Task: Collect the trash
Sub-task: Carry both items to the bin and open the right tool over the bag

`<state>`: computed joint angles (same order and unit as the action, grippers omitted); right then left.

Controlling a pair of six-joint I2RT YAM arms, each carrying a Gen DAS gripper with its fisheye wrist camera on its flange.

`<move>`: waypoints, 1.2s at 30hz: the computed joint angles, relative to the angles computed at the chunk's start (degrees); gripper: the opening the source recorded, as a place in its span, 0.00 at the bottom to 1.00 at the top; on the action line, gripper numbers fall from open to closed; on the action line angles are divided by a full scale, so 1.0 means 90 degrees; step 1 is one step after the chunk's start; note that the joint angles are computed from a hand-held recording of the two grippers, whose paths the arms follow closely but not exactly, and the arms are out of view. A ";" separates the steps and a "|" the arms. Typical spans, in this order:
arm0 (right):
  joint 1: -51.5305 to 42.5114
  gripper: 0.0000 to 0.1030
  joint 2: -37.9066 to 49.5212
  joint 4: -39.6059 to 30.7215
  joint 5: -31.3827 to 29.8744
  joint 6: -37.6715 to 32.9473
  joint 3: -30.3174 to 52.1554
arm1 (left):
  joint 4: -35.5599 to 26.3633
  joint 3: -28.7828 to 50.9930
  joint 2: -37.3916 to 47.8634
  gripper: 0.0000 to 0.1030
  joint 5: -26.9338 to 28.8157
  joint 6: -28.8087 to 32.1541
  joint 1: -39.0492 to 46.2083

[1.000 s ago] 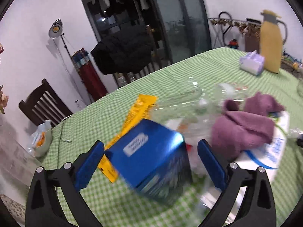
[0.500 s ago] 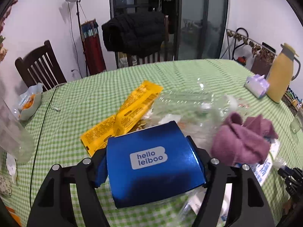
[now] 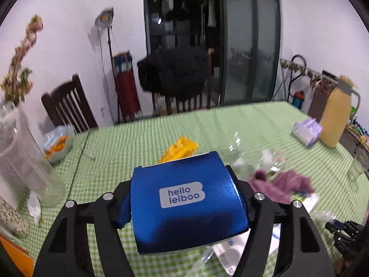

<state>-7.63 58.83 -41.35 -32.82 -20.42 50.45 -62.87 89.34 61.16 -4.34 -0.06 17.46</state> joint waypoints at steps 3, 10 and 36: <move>-0.0363 0.20 -0.0212 -0.0361 -0.0371 -0.0261 0.0182 | -0.0226 0.0527 -0.0110 0.64 -0.0455 -0.0155 -0.0710; -0.1578 0.20 -0.0265 -0.1237 -0.1326 -0.1144 0.0913 | -0.1074 0.1927 0.0304 0.64 -0.2811 -0.1314 -0.3909; -0.7315 0.20 0.4284 -0.2861 -0.2673 -0.4974 0.4142 | 0.0262 0.4536 0.5011 0.61 -0.3847 -0.2805 -0.9264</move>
